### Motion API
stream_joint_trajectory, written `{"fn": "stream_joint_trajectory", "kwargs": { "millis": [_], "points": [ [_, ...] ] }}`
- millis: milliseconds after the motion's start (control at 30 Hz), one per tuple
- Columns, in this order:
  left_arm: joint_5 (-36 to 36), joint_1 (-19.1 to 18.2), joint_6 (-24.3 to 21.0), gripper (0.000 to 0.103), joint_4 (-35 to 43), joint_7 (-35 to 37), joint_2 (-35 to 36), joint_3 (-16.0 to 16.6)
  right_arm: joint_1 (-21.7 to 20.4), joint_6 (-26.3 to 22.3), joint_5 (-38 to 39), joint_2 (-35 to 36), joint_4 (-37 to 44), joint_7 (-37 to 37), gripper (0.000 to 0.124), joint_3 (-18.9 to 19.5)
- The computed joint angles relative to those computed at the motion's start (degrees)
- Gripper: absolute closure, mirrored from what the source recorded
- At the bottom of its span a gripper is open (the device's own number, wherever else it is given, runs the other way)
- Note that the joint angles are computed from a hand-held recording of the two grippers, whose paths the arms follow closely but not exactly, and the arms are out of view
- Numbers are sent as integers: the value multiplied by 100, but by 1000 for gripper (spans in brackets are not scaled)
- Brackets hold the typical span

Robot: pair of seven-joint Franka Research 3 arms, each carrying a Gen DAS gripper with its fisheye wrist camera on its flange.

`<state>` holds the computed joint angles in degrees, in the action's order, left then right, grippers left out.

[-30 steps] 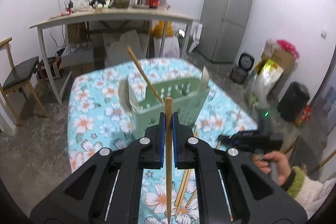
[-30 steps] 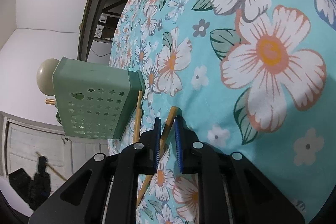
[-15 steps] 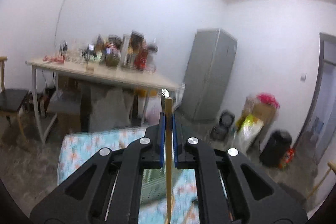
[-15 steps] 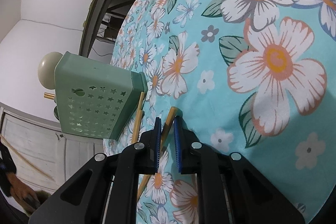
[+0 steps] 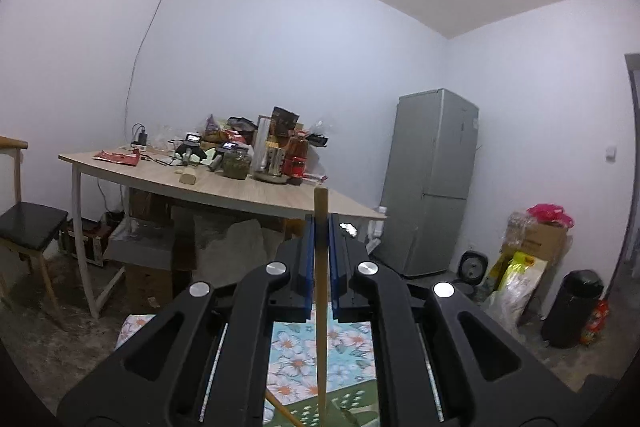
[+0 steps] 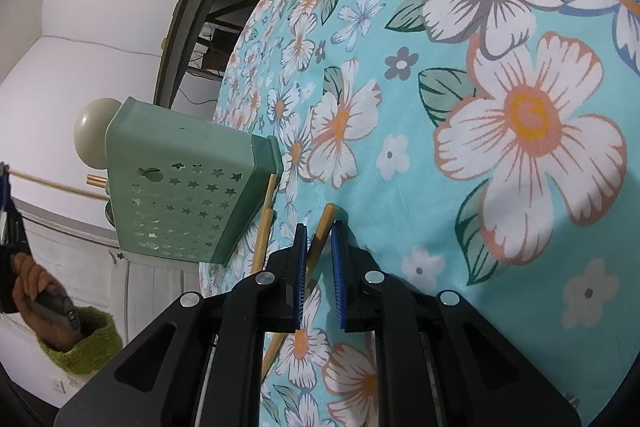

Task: Organize utensils
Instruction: 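Lift the bamboo chopstick with the left gripper while the right gripper holds its chopstick, then drop the chopstick into the green holder and open the left gripper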

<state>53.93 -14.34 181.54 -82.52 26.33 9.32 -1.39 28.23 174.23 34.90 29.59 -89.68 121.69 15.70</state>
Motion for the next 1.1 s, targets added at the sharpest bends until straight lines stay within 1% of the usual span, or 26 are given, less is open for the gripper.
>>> {"fn": "stream_joint_trajectory", "kwargs": {
  "millis": [33, 67, 200, 300, 333, 367, 400, 433, 467, 500, 533, 567, 633, 733, 767, 867, 933, 1000, 1067, 1100],
  "points": [
    [274, -118, -15, 97, 92, -263, 75, 146, -9, -6, 2, 3, 4, -16, 112, 7],
    [371, -154, -57, 97, 151, -371, 129, 181, -21, -6, 10, 5, 4, -34, 112, 20],
    [326, -147, -87, 97, 335, -409, 379, 174, -3, -1, 10, 10, 11, -37, 112, 2],
    [201, -162, -48, 97, 209, -353, 402, 195, -29, 21, 31, 12, 7, -76, 112, 35],
    [39, -100, -42, 97, 156, -194, 422, 111, -31, 28, 37, 10, 4, -87, 112, 41],
    [-310, 49, -71, 97, 68, 159, 429, -99, -34, 36, 41, 8, 0, -99, 112, 46],
    [-556, 120, -77, 97, 10, 381, 442, -192, -34, 43, 43, 7, -2, -106, 112, 46],
    [-933, 279, -55, 97, -78, 732, 452, -397, -22, 54, 43, 4, -8, -103, 112, 40],
    [-1235, 404, -45, 95, -169, 1024, 435, -561, -25, 63, 45, -3, -17, -113, 112, 44],
    [-1433, 451, -63, 92, -239, 1211, 412, -625, -29, 78, 50, -7, -20, -125, 112, 51],
    [-1590, 458, -109, 82, -324, 1358, 354, -653, -34, 100, 58, -17, -38, -143, 112, 67],
    [-1667, 414, -106, 76, -380, 1422, 320, -598, -36, 119, 56, -28, -47, -164, 112, 73],
    [-1678, 245, -32, 73, -529, 1407, 221, -387, 5, 165, 25, -74, -78, -165, 112, 37],
    [-1646, 116, -10, 66, -779, 1366, 3, -222, 120, 222, -106, -185, -136, -119, 112, -92],
    [-1651, 125, 22, 63, -920, 1349, -115, -220, 146, 236, -156, -218, -147, -111, 113, -126],
    [-1778, 248, -29, 56, -1299, 1469, -449, -360, 403, 286, -509, -427, -216, -1, 114, -440],
    [-2219, 429, -39, 51, -1682, 1913, -745, -575, 432, 327, -679, -547, -223, -42, 115, -468],
    [-2703, 501, -50, 47, -2133, 2422, -1082, -670, 410, 340, -807, -658, -209, -160, 116, -432],
    [-3379, 400, -81, 41, -2650, 3049, -1454, -611, 524, 276, -1061, -765, -105, -229, 117, -556],
    [-3696, 295, -95, 40, -2893, 3304, -1625, -527, 575, 228, -1187, -804, -44, -253, 118, -618]
  ]
}}
